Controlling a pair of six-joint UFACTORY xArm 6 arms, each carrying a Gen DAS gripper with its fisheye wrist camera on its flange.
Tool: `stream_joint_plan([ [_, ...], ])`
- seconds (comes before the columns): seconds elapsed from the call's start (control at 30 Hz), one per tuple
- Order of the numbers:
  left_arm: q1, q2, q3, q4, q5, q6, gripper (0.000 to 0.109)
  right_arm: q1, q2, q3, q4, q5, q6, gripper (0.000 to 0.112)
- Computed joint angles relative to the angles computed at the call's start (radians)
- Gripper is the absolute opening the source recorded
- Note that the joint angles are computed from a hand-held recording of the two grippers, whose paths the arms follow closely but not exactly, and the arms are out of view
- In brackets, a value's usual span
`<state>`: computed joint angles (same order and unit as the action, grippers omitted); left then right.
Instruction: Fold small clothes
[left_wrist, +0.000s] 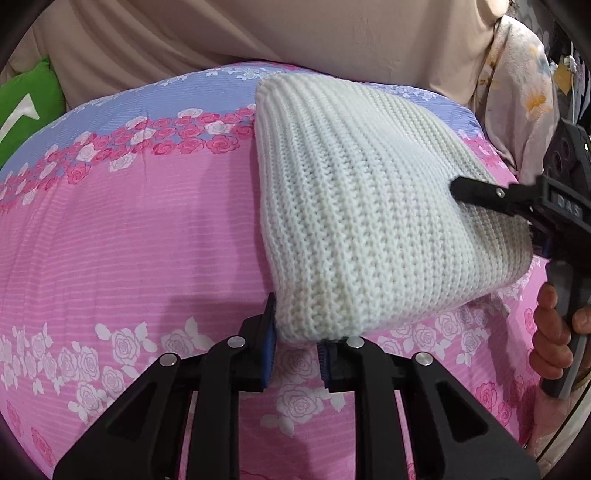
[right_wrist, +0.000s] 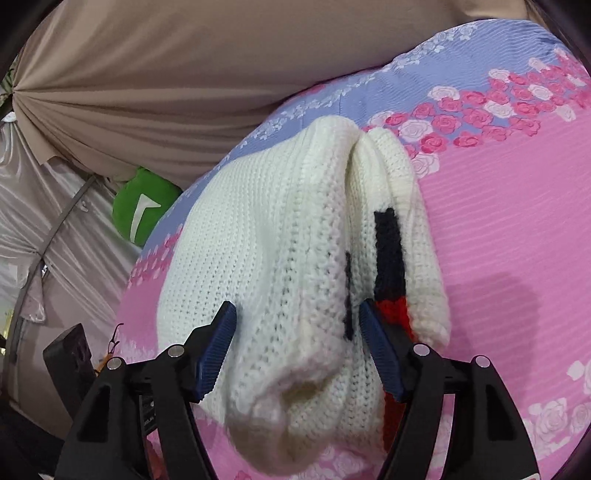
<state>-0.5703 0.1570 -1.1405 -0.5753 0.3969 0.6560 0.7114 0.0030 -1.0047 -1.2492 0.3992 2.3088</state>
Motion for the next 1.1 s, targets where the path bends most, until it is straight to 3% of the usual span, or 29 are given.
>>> stream_joint_plan([
  [0.03, 0.003, 0.004, -0.008, -0.006, 0.012, -0.006, 0.018, 0.012, 0.001, -0.027, 0.056, 0.040, -0.087, 0.030],
  [0.1, 0.006, -0.003, -0.010, -0.016, 0.018, -0.017, 0.018, 0.087, -0.037, -0.088, 0.041, 0.198, -0.180, 0.022],
  [0.17, 0.001, -0.016, 0.000, -0.029, 0.008, -0.003, 0.019, 0.187, -0.072, -0.137, -0.064, 0.356, -0.209, 0.021],
  [0.23, -0.004, -0.018, 0.003, -0.032, 0.009, 0.005, 0.020, 0.240, -0.087, -0.132, -0.120, 0.439, -0.201, 0.021],
  [0.3, -0.011, -0.005, 0.003, 0.021, -0.001, -0.040, 0.020, 0.199, -0.079, -0.079, -0.009, 0.423, -0.217, 0.021],
  [0.37, -0.014, 0.014, -0.003, 0.040, -0.001, -0.058, 0.020, 0.093, -0.042, 0.013, 0.092, 0.284, -0.157, 0.021],
  [0.43, -0.019, 0.013, 0.005, 0.034, -0.019, -0.052, 0.020, 0.063, -0.086, 0.089, 0.025, 0.189, -0.012, 0.020],
  [0.5, -0.022, 0.007, 0.012, 0.059, -0.027, -0.068, 0.020, 0.104, -0.097, 0.073, 0.022, 0.262, -0.004, 0.020],
  [0.57, -0.020, -0.008, 0.018, 0.065, -0.013, -0.077, 0.020, 0.148, -0.077, 0.023, 0.088, 0.358, -0.103, 0.021],
  [0.7, -0.007, -0.113, 0.066, -0.083, 0.035, 0.055, 0.018, 0.206, -0.059, 0.013, 0.128, 0.454, -0.113, 0.021],
  [0.77, 0.001, -0.164, 0.073, -0.174, 0.071, 0.127, 0.018, 0.191, -0.074, 0.068, 0.081, 0.397, -0.025, 0.021],
  [0.83, -0.011, -0.164, 0.047, -0.190, 0.085, 0.108, 0.018, 0.182, -0.093, 0.099, 0.030, 0.365, 0.049, 0.021],
  [0.97, -0.046, -0.100, -0.025, -0.107, 0.075, -0.018, 0.018, 0.212, -0.112, 0.078, 0.077, 0.416, 0.000, 0.030],
  [1.03, -0.052, -0.148, 0.011, -0.193, 0.066, 0.061, 0.018, 0.226, -0.108, 0.062, 0.121, 0.455, -0.069, 0.030],
  [1.1, -0.064, -0.230, 0.077, -0.314, 0.033, 0.190, 0.019, 0.212, -0.107, 0.075, 0.144, 0.428, -0.089, 0.033],
])
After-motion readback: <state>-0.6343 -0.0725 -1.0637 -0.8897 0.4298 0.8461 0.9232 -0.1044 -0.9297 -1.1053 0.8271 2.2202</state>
